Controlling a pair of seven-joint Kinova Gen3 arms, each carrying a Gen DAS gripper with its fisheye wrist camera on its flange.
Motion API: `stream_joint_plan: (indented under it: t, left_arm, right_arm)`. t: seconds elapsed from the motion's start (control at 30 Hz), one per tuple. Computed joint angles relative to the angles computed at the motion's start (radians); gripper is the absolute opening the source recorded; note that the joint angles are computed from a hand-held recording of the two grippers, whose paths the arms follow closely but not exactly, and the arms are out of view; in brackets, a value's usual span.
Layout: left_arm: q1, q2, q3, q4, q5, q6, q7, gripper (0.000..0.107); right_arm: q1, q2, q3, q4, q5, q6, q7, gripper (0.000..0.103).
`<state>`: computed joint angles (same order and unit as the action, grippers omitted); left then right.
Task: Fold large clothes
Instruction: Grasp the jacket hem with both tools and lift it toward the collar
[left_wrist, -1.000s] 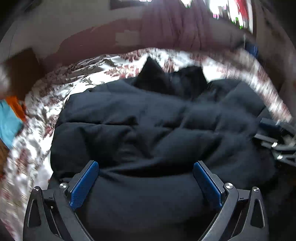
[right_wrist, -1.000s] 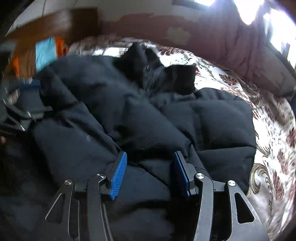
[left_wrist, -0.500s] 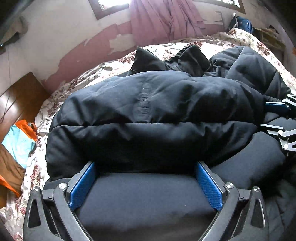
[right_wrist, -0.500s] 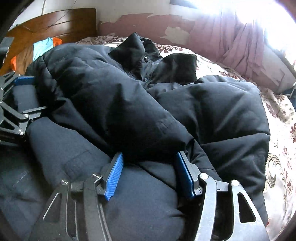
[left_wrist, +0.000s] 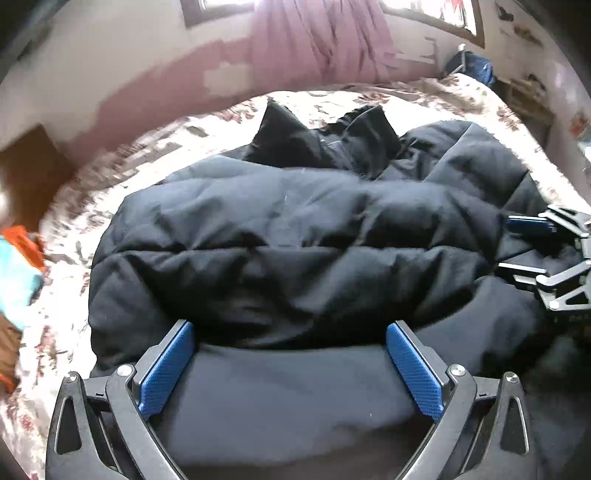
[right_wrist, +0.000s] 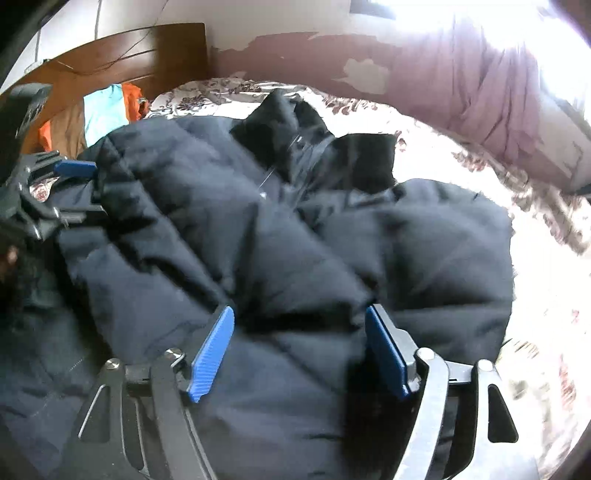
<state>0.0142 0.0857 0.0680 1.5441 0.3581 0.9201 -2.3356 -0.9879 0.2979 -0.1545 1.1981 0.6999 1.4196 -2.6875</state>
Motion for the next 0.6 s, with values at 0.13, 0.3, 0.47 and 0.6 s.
stream_joint_plan:
  t: [0.13,0.3,0.47,0.6]
  left_arm:
    - [-0.122,0.082,0.084,-0.185,0.065,0.133,0.067,0.103]
    - [0.004,0.235,0.022,-0.417,0.016,0.094,0.258,0.103]
    - [0.082,0.391,0.05,-0.649,-0.083,0.107,0.433,0.103]
    - [0.141,0.481,0.045,-0.783,-0.131,0.115,0.514,0.103]
  right_arm:
    - [0.074,-0.014,0.019,-0.073,-0.059,0.007,0.055,0.072]
    - [0.171,0.059,0.087,-0.207,-0.092,0.025,0.08,0.072]
    - [0.264,0.121,0.154,-0.267,-0.118,-0.098,0.013,0.072]
    - [0.324,0.216,0.182,-0.376,-0.178,-0.117,0.028,0.07]
